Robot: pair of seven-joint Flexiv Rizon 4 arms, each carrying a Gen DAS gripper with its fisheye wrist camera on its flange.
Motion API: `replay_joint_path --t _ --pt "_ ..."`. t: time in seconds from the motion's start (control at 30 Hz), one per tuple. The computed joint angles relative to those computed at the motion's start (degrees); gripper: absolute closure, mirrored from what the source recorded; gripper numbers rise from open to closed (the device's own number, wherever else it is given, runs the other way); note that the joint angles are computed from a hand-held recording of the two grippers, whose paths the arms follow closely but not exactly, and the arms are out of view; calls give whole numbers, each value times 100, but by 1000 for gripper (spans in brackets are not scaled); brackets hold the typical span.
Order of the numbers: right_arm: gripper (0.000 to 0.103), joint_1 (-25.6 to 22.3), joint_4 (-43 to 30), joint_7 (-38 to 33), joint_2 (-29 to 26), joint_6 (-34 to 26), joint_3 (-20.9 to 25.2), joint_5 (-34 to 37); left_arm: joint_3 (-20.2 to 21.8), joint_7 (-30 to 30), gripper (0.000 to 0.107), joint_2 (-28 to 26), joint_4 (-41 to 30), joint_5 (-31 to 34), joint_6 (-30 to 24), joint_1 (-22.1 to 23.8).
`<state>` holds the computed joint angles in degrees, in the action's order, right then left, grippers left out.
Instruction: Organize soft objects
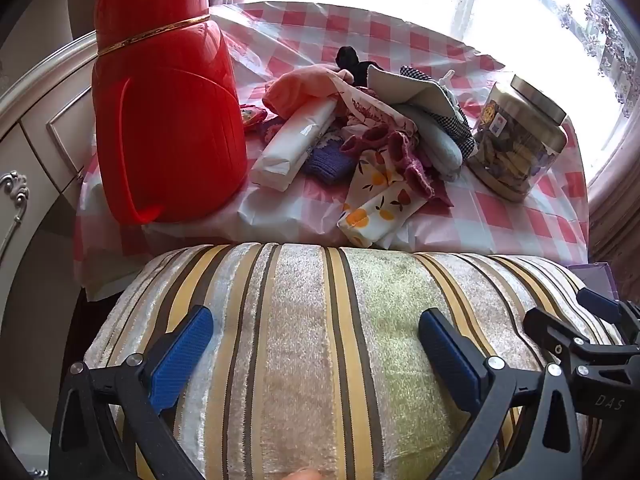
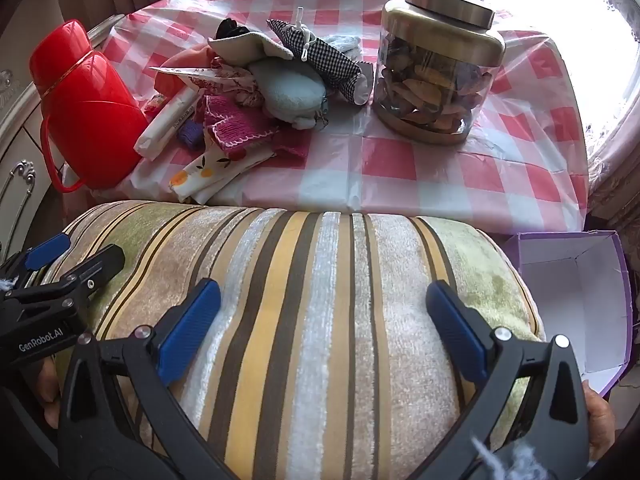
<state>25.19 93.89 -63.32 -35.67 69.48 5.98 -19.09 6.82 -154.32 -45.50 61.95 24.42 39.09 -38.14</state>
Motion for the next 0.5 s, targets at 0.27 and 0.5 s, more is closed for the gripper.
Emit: replay_joint_path --t 0.27,0.5 --pt "0 30 -5 27 3 -62 -42 -68 -9 -73 4 18 67 -50 140 5" --pt "0 27 -14 30 -3 -71 -38 -68 -19 -51 4 46 151 -83 256 44"
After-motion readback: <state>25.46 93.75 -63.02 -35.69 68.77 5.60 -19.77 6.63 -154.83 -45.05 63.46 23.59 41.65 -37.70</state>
